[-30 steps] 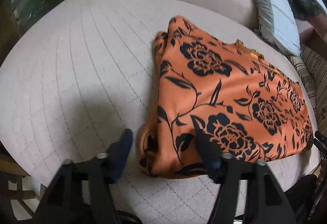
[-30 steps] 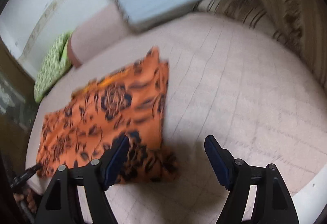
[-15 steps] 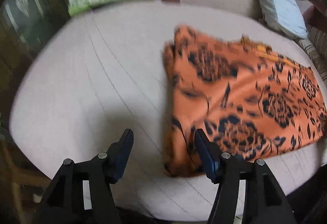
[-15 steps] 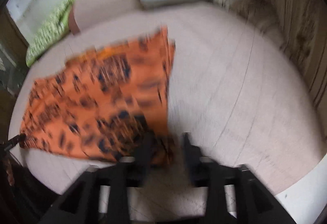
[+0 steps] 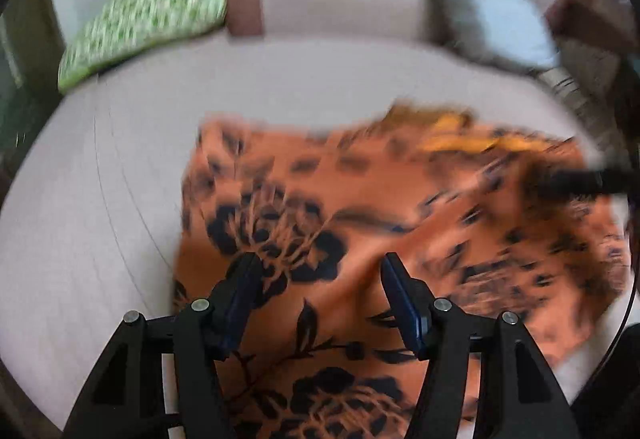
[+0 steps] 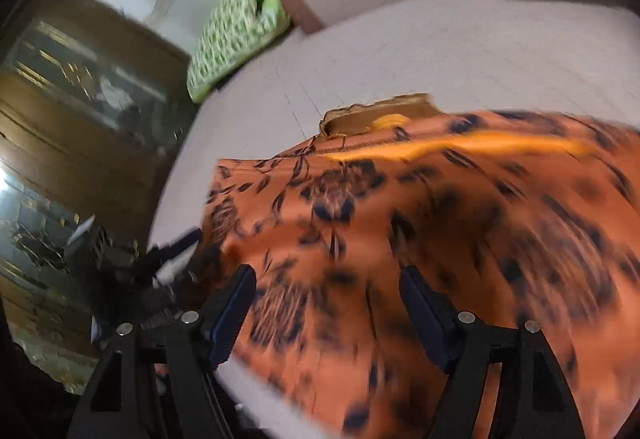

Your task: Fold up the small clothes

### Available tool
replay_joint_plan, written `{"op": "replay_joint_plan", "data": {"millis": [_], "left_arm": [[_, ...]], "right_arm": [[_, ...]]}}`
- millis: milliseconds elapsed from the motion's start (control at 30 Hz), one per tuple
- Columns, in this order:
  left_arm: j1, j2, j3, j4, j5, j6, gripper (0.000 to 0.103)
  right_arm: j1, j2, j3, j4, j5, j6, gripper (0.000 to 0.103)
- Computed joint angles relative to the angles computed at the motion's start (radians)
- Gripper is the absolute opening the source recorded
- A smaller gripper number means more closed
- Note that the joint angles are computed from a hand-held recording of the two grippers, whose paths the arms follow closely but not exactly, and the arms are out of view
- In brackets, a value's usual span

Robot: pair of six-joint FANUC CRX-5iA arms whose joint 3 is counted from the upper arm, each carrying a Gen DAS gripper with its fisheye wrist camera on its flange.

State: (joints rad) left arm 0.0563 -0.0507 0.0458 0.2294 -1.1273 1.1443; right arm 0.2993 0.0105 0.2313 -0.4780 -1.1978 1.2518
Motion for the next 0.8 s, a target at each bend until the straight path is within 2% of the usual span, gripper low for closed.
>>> {"op": "replay_joint_plan", "data": {"millis": [33,67,133,167,233,300,367,400,433,467,533,567,600,633,667,700,733,767,800], "left_arm": [[0.004,0.005,-0.012,0.002,0.0,0.003,0.065],[0.019,-0.018,-0.058,0.043,0.044,-0.024,0.066],[0.02,-0.03,-0.069,0.052,0.051,-0.038,0.066],[0.018,-0.036,-0.079,0.056,0.063,-0.051,0.066],[0.01,-0.042,-0.084,0.051,0.077,-0.032,0.067],[0.015,-0.048,-0.091,0.063,0.082,-0.023,0.068],[0.007,-0.053,-0.099,0.068,0.108,-0.004,0.068],[0.006,-0.049,-0.1,0.067,0.115,0.003,0.068],[0.006,-0.044,-0.099,0.067,0.118,0.005,0.068],[0.007,-0.048,-0.1,0.063,0.115,0.005,0.068],[0.018,-0.053,-0.111,0.069,0.119,-0.019,0.068],[0.027,-0.064,-0.123,0.079,0.122,-0.032,0.068],[0.027,-0.069,-0.126,0.079,0.123,-0.034,0.068],[0.023,-0.072,-0.127,0.069,0.125,-0.029,0.068],[0.017,-0.07,-0.122,0.055,0.128,-0.016,0.07],[0.008,-0.066,-0.119,0.045,0.132,-0.001,0.073],[0.0,-0.064,-0.114,0.036,0.132,0.013,0.074],[-0.004,-0.065,-0.114,0.03,0.133,0.013,0.075],[-0.007,-0.066,-0.113,0.023,0.134,0.009,0.075]], "right_arm": [[-0.006,0.035,-0.005,0.058,0.054,-0.067,0.076],[-0.007,0.035,-0.025,0.095,0.116,-0.174,0.076],[-0.041,-0.012,-0.105,0.08,0.275,-0.285,0.076],[-0.046,-0.032,-0.124,0.085,0.295,-0.318,0.076],[-0.053,-0.058,-0.121,0.01,0.277,-0.251,0.077],[-0.057,-0.067,-0.098,-0.11,0.211,-0.128,0.077],[-0.072,0.008,-0.006,-0.278,0.056,0.011,0.077],[-0.061,0.043,0.027,-0.287,0.017,0.037,0.077],[-0.04,0.079,0.049,-0.244,0.013,0.034,0.077],[-0.016,0.103,0.048,-0.168,0.054,-0.022,0.077],[-0.016,0.054,-0.032,-0.131,0.249,-0.187,0.077],[-0.016,0.027,-0.063,-0.125,0.31,-0.206,0.077],[-0.03,0.008,-0.063,-0.172,0.318,-0.173,0.078],[-0.056,0.017,-0.038,-0.268,0.274,-0.1,0.078],[-0.064,0.041,0.003,-0.311,0.194,-0.067,0.078],[-0.052,0.079,0.055,-0.303,0.105,-0.054,0.078],[-0.019,0.113,0.071,-0.242,0.07,-0.03,0.078],[0.012,0.128,0.068,-0.166,0.086,-0.058,0.078],[0.02,0.117,0.033,-0.142,0.155,-0.108,0.078]]}}
